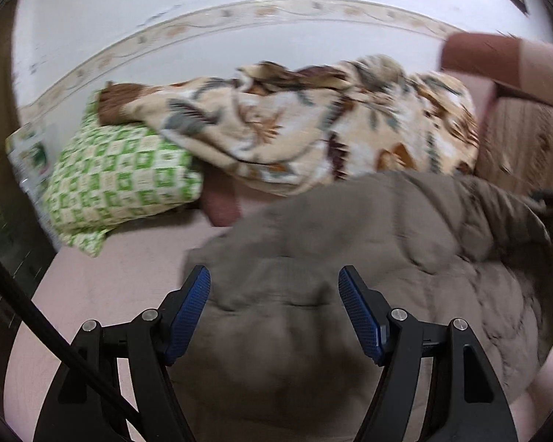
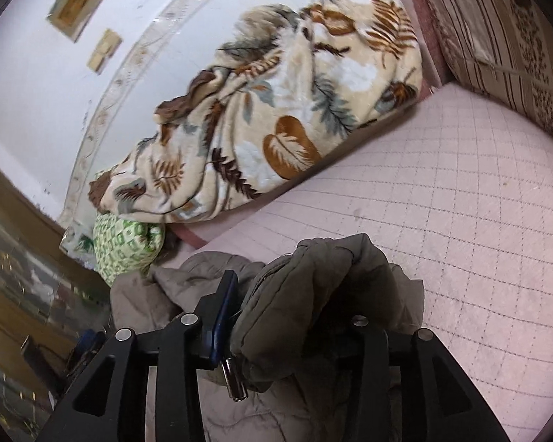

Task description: Fold large clothes

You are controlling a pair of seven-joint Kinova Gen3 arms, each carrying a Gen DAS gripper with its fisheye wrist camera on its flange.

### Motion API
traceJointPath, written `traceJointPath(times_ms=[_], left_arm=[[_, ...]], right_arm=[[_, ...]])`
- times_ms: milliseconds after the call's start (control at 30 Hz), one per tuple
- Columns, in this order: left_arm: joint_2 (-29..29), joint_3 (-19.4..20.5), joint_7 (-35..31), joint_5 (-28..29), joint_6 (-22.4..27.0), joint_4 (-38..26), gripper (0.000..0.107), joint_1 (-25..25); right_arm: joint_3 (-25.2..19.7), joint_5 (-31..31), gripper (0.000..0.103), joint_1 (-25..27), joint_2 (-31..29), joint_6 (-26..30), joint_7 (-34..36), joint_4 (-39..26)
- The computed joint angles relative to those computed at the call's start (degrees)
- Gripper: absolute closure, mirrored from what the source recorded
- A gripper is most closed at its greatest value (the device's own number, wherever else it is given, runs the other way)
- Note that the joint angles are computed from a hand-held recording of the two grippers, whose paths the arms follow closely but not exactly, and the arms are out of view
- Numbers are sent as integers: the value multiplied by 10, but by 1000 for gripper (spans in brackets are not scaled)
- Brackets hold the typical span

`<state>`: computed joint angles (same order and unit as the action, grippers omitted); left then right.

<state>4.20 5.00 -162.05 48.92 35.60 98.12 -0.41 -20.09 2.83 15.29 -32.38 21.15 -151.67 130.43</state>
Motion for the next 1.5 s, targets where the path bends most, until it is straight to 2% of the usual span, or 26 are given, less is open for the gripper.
traceJointPath(times_ms=[167, 267, 333, 400, 467, 600, 667, 767, 833, 900, 1033, 1200, 1267, 1367, 1433, 1500], left_arm=[[-1, 10, 22, -33, -29, 20, 36, 25], [6, 15, 52, -55, -46, 22, 36, 35], [12, 19, 70, -67, -60, 23, 36, 39], [17, 24, 89, -81, -80, 27, 36, 44], [23, 29, 106, -94, -96, 28, 36, 47], [37, 38, 157, -141, -123, 27, 36, 58], [49, 45, 193, -174, -120, 16, 36, 58], [74, 23, 263, -233, -100, -12, 36, 87], [93, 31, 307, -270, -82, -33, 35, 85], [114, 35, 336, -289, -64, -52, 34, 84], [141, 51, 355, -299, -42, -78, 28, 72], [161, 52, 382, -326, -35, -95, 24, 83], [164, 52, 391, -338, -43, -94, 24, 88], [169, 52, 404, -352, -55, -92, 22, 94], [173, 48, 418, -363, -62, -93, 20, 101], [178, 36, 443, -387, -54, -104, 19, 117]], right_arm=[[-34, 8, 36, 35, -31, -28, -16, 10], [-11, -16, 36, 29, -51, -56, -18, 27], [-33, -18, 36, 51, -49, -30, 5, 10], [-83, -11, 36, 87, -35, 8, 26, -16], [-137, 26, 36, 102, -8, 40, 18, -37], [-243, 111, 36, 151, 44, 62, -48, -57], [-296, 157, 36, 187, 75, 87, -79, -75], [-375, 226, 36, 256, 106, 119, -133, -94], [-428, 270, 36, 307, 138, 147, -163, -108], [-465, 284, 36, 354, 165, 150, -173, -110], [-486, 304, 36, 384, 210, 132, -196, -97], [-466, 343, 34, 366, 257, 105, -238, -77], [-470, 384, 33, 354, 280, 114, -278, -75], [-503, 453, 32, 354, 308, 144, -348, -71], [-494, 484, 31, 340, 319, 141, -379, -65], [-474, 489, 31, 331, 322, 126, -387, -60]])
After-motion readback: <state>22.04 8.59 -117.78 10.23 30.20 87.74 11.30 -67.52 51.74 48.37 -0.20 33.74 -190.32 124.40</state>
